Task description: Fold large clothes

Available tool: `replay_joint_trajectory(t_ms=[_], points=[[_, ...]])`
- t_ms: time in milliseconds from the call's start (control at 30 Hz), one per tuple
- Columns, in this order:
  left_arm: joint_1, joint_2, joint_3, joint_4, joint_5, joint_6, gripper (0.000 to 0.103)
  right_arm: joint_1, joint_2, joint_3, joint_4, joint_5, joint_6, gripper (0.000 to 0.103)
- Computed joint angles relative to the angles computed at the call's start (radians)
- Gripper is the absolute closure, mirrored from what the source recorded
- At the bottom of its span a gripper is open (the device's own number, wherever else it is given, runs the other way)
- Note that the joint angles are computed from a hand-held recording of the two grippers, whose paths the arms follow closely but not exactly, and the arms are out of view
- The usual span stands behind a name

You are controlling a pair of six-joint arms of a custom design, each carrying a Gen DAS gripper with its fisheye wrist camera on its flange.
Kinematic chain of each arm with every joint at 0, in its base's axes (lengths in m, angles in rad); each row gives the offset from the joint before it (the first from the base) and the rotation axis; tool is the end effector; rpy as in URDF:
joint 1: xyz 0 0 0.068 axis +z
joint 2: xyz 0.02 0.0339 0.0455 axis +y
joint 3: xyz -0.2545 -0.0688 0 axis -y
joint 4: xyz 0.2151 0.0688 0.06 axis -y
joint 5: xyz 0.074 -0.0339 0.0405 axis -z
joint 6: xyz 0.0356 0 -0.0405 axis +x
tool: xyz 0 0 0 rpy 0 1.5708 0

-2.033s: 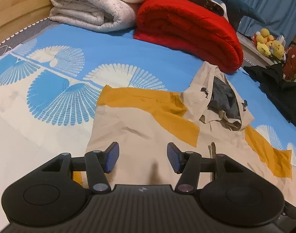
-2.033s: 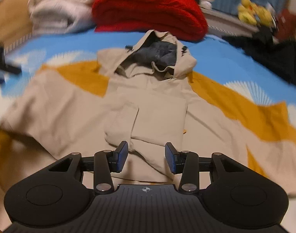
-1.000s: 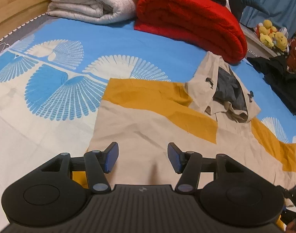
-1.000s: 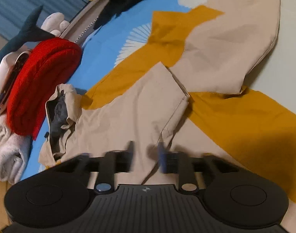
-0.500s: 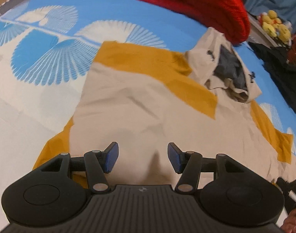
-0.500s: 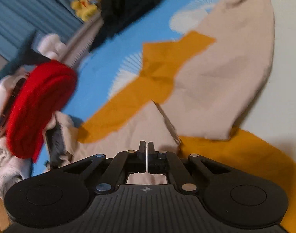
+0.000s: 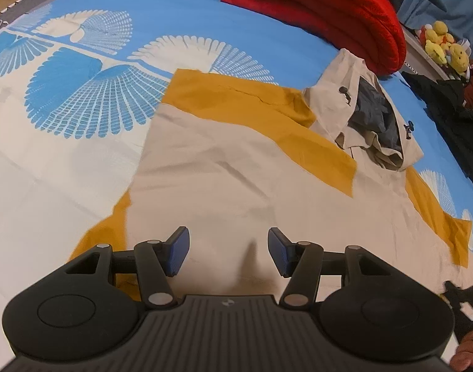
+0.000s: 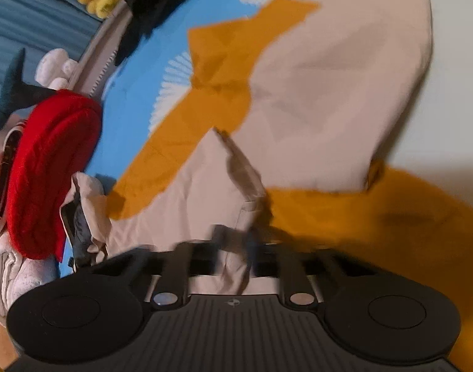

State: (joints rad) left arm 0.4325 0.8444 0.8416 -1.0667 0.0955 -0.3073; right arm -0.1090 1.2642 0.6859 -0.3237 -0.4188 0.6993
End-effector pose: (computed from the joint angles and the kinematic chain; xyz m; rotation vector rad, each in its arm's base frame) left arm 0.1093 0.0467 0.2672 -0.9223 2.4679 -0.0834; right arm 0.2224 -0.0098 0.2052 0.8185 2.3860 0.7657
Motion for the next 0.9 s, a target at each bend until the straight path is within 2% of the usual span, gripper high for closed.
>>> replay_joint_trajectory(t_ms=[133,200,300,400,467,533,600,633,667,733,833,900], points=[[0.015,0.004,0.003,-0.002,-0.005,0.015,0.042,0.022,-0.105,0.003,0.017,0.052,0.005,0.096],[0.005,0.004,0.000,-0.001,-0.015,0.012,0.042,0.040,-0.133,0.012,0.014,0.117,-0.002,0.096],[-0.014,0.004,-0.012,0.003,-0.027,0.006,0.042,0.052,-0.115,0.048,-0.054,0.231,-0.003,0.087],[-0.022,0.005,-0.032,0.006,-0.033,0.004,0.042,0.069,-0.124,0.053,-0.071,0.351,-0.003,0.086],[-0.013,0.012,-0.048,0.005,-0.026,0.003,0.042,0.058,-0.133,0.046,-0.041,0.321,-0.022,0.085],[-0.029,0.024,-0.080,0.012,-0.042,-0.007,0.043,0.042,-0.115,0.036,0.004,0.229,-0.040,0.078],[-0.056,0.036,-0.122,0.023,-0.064,-0.032,0.044,-0.009,-0.033,0.046,0.018,0.054,-0.063,0.071],[-0.073,0.038,-0.131,0.021,-0.076,-0.054,0.044,-0.039,0.031,0.054,0.012,-0.037,-0.063,0.071],[-0.104,0.030,-0.123,0.010,-0.098,-0.086,0.044,-0.058,0.085,0.068,-0.007,-0.081,-0.066,0.072],[-0.181,0.005,-0.081,-0.015,-0.137,-0.137,0.044,-0.087,0.143,0.075,-0.016,-0.098,-0.087,0.080],[-0.276,-0.018,-0.072,0.011,-0.139,-0.168,0.042,-0.099,0.145,0.104,-0.041,-0.101,-0.129,0.079],[-0.269,0.014,-0.111,0.014,-0.107,-0.181,0.042,-0.099,0.117,0.125,-0.075,-0.073,-0.156,0.077]])
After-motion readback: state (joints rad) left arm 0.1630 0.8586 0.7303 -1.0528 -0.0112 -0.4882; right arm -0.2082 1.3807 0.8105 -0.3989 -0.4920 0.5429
